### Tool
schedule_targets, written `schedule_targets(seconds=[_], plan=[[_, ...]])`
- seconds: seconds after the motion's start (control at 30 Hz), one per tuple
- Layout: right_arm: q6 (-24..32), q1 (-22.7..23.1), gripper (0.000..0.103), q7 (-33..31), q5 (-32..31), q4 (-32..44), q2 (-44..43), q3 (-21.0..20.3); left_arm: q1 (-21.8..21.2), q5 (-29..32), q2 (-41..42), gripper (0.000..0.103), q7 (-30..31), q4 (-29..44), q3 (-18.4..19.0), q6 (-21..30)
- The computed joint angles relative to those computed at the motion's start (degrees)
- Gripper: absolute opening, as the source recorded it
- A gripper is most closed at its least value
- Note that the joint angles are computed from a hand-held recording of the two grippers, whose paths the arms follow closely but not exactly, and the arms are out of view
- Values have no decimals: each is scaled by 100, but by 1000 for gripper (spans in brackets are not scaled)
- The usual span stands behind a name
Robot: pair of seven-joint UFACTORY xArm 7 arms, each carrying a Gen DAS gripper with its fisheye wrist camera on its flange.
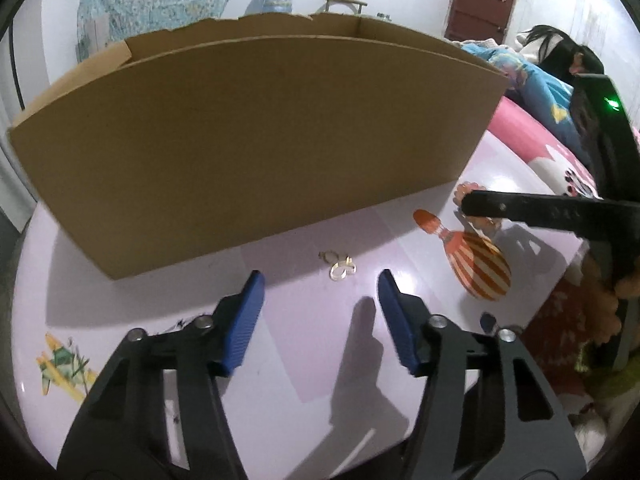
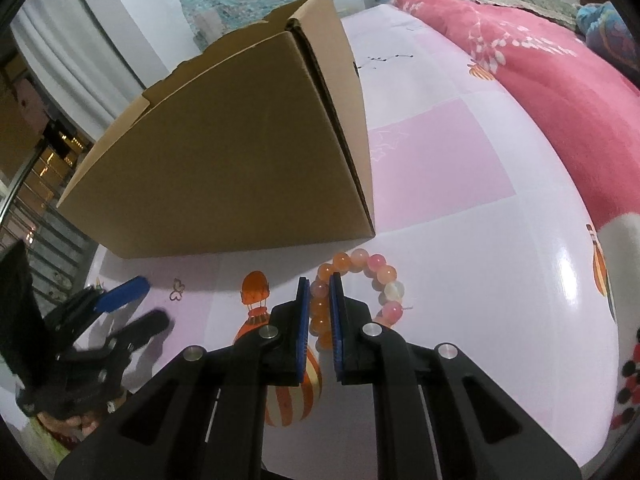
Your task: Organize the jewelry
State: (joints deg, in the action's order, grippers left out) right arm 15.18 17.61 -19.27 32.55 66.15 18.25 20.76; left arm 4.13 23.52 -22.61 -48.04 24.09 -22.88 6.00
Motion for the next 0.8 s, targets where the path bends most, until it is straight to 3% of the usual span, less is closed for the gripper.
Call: schedule_targets(seconds=[0.1, 0.27, 0.53, 0.63, 0.8], plan=[[-98, 15, 10, -7, -45, -31, 10, -5, 229, 277, 200, 46, -45, 222, -209, 90], [-160, -161, 10, -222, 199, -57, 38, 195, 152, 765, 365, 35, -51, 470, -228, 385], [-109, -330, 10, -746, 757, -83, 15, 324, -423, 758, 531, 29, 318, 532, 396, 366], [-89, -375, 10, -967, 999, -84, 21, 351, -529, 686, 616, 28, 442, 618, 497, 399], [-54, -361, 10, -1201, 1256, -75, 25, 310, -608, 666, 682, 15, 547, 701, 531, 443]])
